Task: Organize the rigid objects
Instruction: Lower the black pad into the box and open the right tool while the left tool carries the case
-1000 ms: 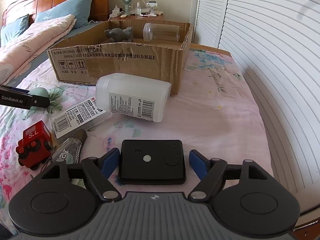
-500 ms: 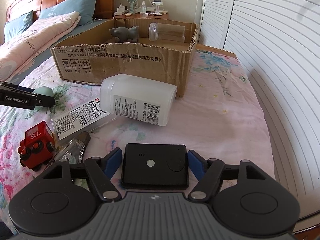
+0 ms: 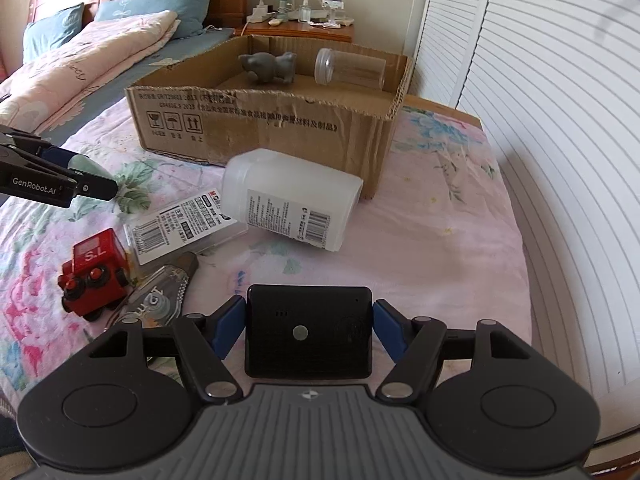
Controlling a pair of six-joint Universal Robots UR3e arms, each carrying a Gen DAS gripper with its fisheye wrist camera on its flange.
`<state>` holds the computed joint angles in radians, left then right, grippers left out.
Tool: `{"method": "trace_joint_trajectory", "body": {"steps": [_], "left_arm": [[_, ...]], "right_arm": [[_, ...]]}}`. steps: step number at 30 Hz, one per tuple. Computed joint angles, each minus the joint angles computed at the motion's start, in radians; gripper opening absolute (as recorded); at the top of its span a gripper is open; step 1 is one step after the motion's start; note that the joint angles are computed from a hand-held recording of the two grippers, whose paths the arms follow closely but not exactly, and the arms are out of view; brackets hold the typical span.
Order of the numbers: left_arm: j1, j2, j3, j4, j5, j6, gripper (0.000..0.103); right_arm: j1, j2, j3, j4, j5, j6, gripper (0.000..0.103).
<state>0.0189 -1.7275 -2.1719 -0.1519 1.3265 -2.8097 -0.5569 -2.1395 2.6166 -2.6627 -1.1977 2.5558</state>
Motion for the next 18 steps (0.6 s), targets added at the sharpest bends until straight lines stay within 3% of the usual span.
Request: {"method": "trace_joint_trajectory", "body": {"steps": [11,18], "left_arm": [[0.030,0.070,-0.019,-0.052,-0.039,0.054,0.060],[0.040,0.145,0.049,-0.213,-0.092,0.114,0.060]], "right_arm": [[-0.023,-0.100,-0.040,0.126,0.032,-0.034,0.074],[-0.051,-0.100,-0.145,0.221,0.091,-0.086,0.074]]}}
